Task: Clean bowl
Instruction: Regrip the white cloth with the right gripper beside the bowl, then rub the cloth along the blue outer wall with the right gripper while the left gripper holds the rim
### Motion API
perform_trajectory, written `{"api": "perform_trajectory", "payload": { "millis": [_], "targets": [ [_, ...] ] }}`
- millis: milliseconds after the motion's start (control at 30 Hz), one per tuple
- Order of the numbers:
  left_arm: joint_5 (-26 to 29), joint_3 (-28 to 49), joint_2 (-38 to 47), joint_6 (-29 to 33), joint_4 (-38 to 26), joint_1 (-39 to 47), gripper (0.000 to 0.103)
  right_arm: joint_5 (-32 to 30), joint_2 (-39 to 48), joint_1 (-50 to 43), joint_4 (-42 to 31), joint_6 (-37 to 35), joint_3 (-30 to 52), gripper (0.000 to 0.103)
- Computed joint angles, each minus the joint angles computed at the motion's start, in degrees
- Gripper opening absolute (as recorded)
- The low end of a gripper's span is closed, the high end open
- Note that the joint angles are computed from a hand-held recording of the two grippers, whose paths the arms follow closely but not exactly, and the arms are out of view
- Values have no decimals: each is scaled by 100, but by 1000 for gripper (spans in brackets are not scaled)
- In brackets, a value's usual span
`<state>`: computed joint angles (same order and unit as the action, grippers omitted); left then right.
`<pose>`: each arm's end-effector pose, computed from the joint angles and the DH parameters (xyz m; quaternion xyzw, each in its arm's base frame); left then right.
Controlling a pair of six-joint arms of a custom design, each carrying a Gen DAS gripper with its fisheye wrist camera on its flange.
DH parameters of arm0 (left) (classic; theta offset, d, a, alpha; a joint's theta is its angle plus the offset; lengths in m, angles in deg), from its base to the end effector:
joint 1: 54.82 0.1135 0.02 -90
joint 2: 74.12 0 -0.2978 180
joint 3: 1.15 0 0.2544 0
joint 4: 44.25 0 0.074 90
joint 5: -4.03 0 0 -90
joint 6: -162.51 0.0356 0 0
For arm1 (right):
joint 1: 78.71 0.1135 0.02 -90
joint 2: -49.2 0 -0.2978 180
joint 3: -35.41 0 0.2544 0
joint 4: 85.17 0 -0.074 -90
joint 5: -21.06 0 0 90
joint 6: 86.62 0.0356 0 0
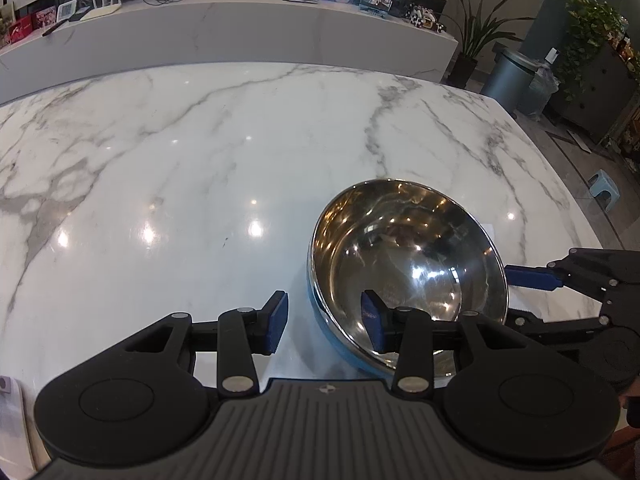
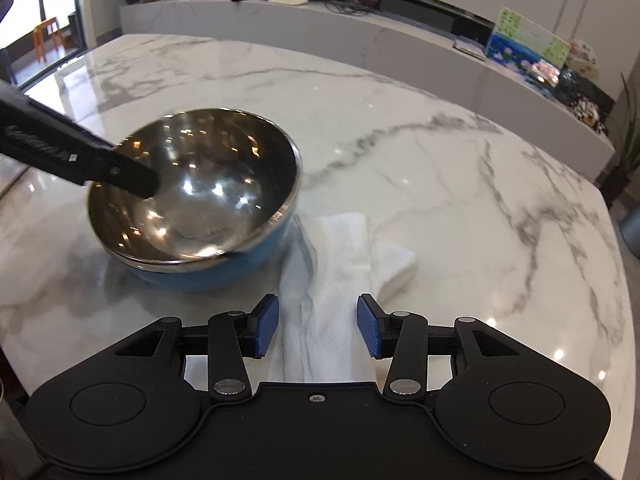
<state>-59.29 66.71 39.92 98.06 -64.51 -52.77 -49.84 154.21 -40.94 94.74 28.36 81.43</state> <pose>0.3601 -0.0031 0.1049 0.2401 0.9230 -0.1720 0.2468 0.2312 0.1644 0.0908 -0.0619 0.9495 0.0003 0.3077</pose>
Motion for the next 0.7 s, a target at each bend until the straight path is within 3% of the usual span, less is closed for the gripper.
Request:
{"api": "perform_trajectory", "payload": {
  "millis": [167, 233, 300, 500, 700],
  "targets": [
    [29, -101, -41, 45, -23, 71, 41, -8, 183, -60, -57, 140, 34, 41],
    [65, -164, -100, 142, -57, 138, 41, 99, 229, -10, -146, 185, 91, 35],
    [63, -177, -100, 147, -47, 113, 40, 186, 221, 2, -257, 229, 131, 21],
    [89, -189, -93, 209, -12, 72, 37, 457, 275, 146, -414, 79, 266, 14],
    [61, -222, -104, 253, 42, 93, 34, 740, -121, 286, -157, -132, 190, 13]
  ]
}}
